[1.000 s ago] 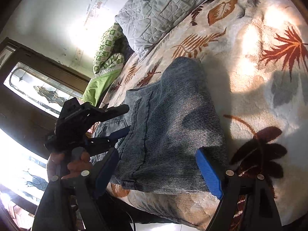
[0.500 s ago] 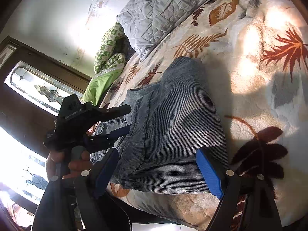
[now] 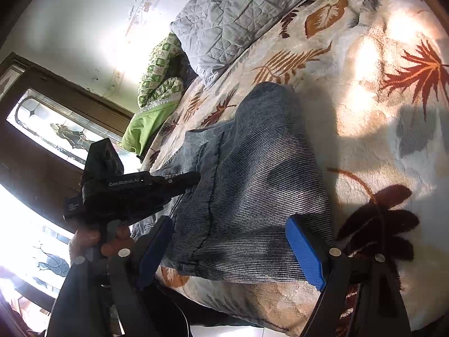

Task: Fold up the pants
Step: 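Grasp the stacked leg cuffs of the grey jeans with the left tool, then lift the cuffs with the left tool and fold them toward the waistband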

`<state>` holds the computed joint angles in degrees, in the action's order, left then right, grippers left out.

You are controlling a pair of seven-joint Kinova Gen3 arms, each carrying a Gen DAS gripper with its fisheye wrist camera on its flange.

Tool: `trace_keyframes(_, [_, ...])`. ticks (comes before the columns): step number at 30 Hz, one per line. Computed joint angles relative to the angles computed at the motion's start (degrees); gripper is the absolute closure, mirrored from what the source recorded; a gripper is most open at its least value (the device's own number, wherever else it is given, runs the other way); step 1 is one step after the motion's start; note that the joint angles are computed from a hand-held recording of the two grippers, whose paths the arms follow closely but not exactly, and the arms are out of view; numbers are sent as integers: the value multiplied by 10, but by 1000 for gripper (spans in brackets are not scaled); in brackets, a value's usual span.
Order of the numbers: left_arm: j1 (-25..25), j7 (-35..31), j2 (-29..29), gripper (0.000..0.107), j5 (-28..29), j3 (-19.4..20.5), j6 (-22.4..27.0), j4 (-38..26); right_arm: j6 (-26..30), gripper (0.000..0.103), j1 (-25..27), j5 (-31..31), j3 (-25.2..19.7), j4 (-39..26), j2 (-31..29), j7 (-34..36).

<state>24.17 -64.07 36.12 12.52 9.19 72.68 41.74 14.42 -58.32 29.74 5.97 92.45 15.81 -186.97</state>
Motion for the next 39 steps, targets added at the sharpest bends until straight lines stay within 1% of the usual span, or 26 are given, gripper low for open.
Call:
trace_keyframes(2, [9,7,-36,101,-6,-9,-36,45,-5,18,0,12,0,2,1,-8])
trace_keyframes(4, [18,20,-50,101,-18,-15,-44,64,-2,18,19,54,-26,3,1,-44])
trace_keyframes(7, [26,39,-25,101,-39,-22,-19,50,20,18,73,120,-100,-5,3,-93])
trace_keyframes(8, [15,39,-20,101,-31,-12,-23,58,36,18,89,135,-125,-11,4,-103])
trace_keyframes(10, [4,30,-27,100,-19,-7,-44,77,58,18,124,157,-176,-17,-2,-115])
trace_keyframes(11, [2,28,-30,100,-16,-5,-45,80,57,18,139,178,-193,-15,-8,-132])
trace_keyframes(13, [2,24,-25,100,-17,-6,-35,71,34,18,169,199,-215,-6,-24,-150])
trace_keyframes(14, [1,24,-21,99,-16,-5,-31,66,23,18,195,195,-237,-5,-28,-148])
trace_keyframes(16, [0,22,-20,98,-14,-5,-25,60,-1,16,248,160,-284,-7,-19,-119])
trace_keyframes(18, [-6,28,-25,97,-5,-3,-19,59,-26,15,299,114,-337,0,22,-97])
trace_keyframes(20, [1,36,-55,95,-13,-9,-37,80,-28,17,344,76,-389,0,34,-52])
trace_keyframes(21, [7,31,-71,93,-16,-12,-54,94,-19,17,357,63,-405,-4,33,-35])
trace_keyframes(22, [4,17,-87,86,-10,-4,-75,112,-12,17,361,59,-411,-8,34,-27])
trace_keyframes(23, [0,2,-97,77,-6,10,-86,121,-11,17,356,63,-407,-8,35,-29])
trace_keyframes(24, [6,-17,-103,73,-12,14,-88,125,-16,17,347,76,-397,-5,34,-39])
trace_keyframes(25, [23,-27,-102,68,-28,9,-81,121,-20,17,348,96,-398,-1,34,-58])
trace_keyframes(27, [42,-19,-78,68,-56,7,-46,115,-16,17,373,109,-427,-2,36,-79])
trace_keyframes(28, [40,-14,-69,74,-57,10,-36,122,-14,17,387,116,-442,-2,35,-88])
trace_keyframes(29, [47,-12,-71,88,-66,3,-36,125,-17,17,408,125,-462,0,33,-89])
trace_keyframes(30, [57,-11,-80,92,-76,-8,-46,138,-22,17,433,128,-484,2,29,-80])
trace_keyframes(31, [57,-11,-86,92,-77,-8,-56,148,-23,17,460,122,-505,0,27,-67])
trace_keyframes(33, [49,-14,-86,92,-70,-4,-58,152,-48,17,513,97,-543,-7,36,-29])
trace_keyframes(35, [40,-18,-91,92,-61,2,-72,167,-83,17,565,77,-584,-20,68,12])
trace_keyframes(36, [38,-17,-94,92,-59,4,-78,173,-93,16,587,68,-607,-31,94,34])
trace_keyframes(37, [39,-18,-96,92,-60,5,-83,177,-94,16,598,58,-622,-46,121,57])
trace_keyframes(39, [40,-23,-102,92,-61,3,-90,189,-67,16,594,23,-628,-83,174,102])
